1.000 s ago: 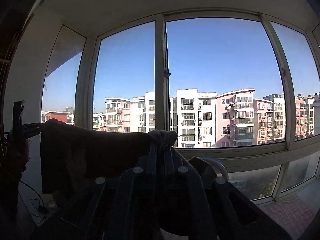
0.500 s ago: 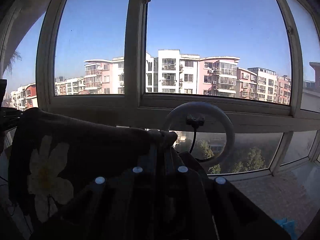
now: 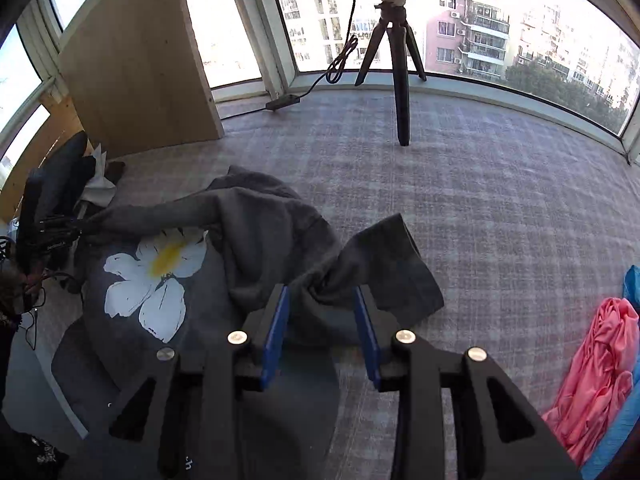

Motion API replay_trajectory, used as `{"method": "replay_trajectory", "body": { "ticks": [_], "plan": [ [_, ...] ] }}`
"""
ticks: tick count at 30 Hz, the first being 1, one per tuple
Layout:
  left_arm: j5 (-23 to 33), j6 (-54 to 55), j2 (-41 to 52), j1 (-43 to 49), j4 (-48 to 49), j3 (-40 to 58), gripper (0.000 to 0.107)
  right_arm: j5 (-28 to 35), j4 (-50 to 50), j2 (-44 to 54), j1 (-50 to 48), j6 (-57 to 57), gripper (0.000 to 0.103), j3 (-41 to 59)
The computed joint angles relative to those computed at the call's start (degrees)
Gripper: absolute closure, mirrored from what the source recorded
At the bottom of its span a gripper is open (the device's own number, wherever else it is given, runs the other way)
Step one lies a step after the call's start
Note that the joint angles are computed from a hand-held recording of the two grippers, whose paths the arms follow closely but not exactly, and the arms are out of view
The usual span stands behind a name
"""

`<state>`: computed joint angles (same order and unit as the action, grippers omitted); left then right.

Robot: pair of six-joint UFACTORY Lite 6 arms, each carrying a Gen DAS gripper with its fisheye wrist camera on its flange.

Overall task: Fold clothes
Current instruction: 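Lower the grey T-shirt onto the bed with both grippers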

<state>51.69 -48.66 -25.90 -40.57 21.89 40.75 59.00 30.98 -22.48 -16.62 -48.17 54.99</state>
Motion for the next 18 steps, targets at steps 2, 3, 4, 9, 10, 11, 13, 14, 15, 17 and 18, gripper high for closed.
{"method": "replay_trajectory", "body": {
  "ticks": [2, 3, 4, 9, 10, 11, 13, 14, 15, 17, 18],
  "plan": [
    [-1.2, 2.9, 1.6, 2.9, 0.8, 1.3, 0.079, -4.3, 0.2, 9.0, 5.1, 1.3, 0.044, 7.3],
    [-1.4, 4.6, 2.1, 4.2, -0.2, 2.0, 0.080, -5.8, -0.3, 13.5, 7.8, 2.2, 0.044, 10.3],
    [-1.7, 6.1, 2.7, 5.4, -1.0, 2.5, 0.080, -7.6, -0.6, 17.0, 10.6, 2.8, 0.044, 11.7],
    [-1.8, 6.2, -0.8, 6.2, -1.9, -1.1, 0.079, -16.7, -8.7, 29.5, 24.1, 7.4, 0.044, 14.4],
    [-1.0, 6.5, -2.4, 6.3, -2.2, -1.9, 0.077, -17.2, -10.0, 31.4, 25.1, 8.4, 0.045, 14.9],
    [-0.7, 6.9, -3.4, 6.6, -2.5, -2.4, 0.077, -16.4, -9.4, 33.0, 25.2, 7.9, 0.060, 15.3],
    [-0.3, 7.7, -4.8, 6.9, -2.8, -3.0, 0.075, -14.2, -8.1, 35.0, 25.3, 7.1, 0.097, 15.6],
    [-0.2, 8.0, -5.1, 6.9, -2.8, -3.2, 0.075, -14.8, -7.9, 33.8, 25.4, 6.6, 0.097, 14.3],
    [-0.2, 8.2, -5.5, 6.9, -2.8, -3.4, 0.075, -15.4, -7.8, 31.6, 25.3, 5.8, 0.097, 12.8],
    [-1.0, 8.8, -4.9, 6.9, -3.2, -2.9, 0.074, -14.2, -6.0, 26.9, 23.0, 3.8, 0.097, 11.8],
    [-2.1, 10.1, -3.8, 7.5, -4.4, -2.3, 0.074, -13.1, -4.8, 24.8, 21.3, 2.6, 0.097, 11.6]
  ]
}}
